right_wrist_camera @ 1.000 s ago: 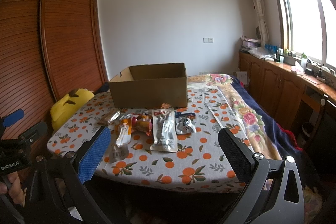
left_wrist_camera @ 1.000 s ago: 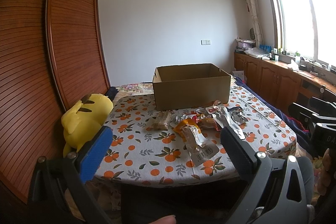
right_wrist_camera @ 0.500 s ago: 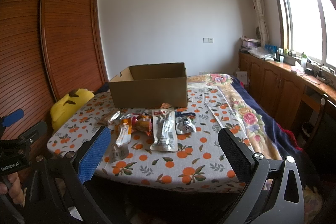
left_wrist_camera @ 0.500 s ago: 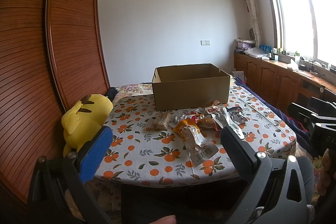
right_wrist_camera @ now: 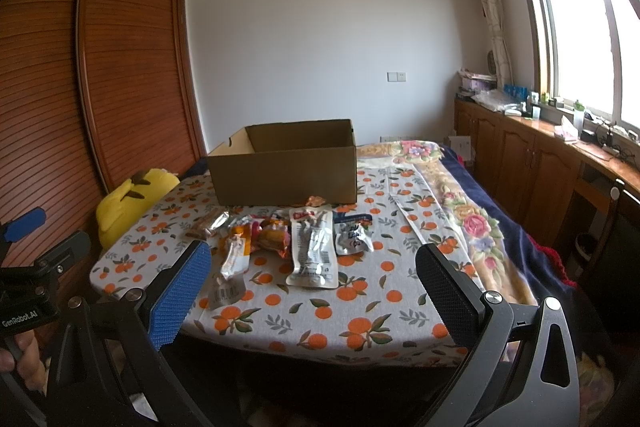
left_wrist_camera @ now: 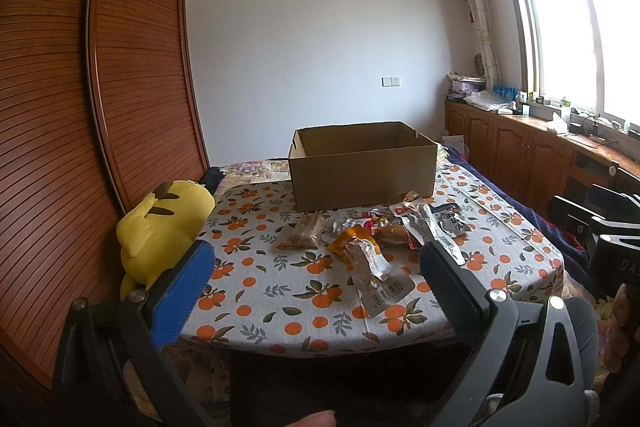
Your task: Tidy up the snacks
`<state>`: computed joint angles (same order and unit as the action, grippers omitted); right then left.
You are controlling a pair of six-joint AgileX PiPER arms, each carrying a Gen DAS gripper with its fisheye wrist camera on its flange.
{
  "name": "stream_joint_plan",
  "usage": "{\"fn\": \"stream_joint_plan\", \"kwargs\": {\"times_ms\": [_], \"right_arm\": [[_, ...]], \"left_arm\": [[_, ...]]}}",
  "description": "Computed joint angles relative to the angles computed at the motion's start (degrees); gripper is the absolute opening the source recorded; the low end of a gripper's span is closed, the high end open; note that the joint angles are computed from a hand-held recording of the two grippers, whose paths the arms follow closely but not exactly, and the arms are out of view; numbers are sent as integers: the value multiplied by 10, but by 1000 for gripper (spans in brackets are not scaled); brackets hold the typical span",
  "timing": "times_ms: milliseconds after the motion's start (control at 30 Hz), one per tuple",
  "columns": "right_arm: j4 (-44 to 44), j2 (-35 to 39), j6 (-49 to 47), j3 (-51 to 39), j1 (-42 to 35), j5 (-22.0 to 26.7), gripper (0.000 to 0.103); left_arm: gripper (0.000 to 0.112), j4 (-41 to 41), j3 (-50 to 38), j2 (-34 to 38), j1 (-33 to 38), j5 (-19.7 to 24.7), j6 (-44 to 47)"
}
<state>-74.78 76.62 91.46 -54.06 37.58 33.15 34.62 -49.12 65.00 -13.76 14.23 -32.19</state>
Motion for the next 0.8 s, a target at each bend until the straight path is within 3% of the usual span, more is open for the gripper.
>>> {"fn": "stream_joint_plan", "kwargs": {"times_ms": [300,567,800], "right_arm": [[-1,0,1,0,0,1,103],[-1,0,0,2,-2,-2,103],[9,3,-8,3,-12,-14,103]], "left_arm": [[103,5,1,0,-1,0,-5],[103,-65,-23,2,3,19,67],[103,-108,-21,24,12,10,107]]}}
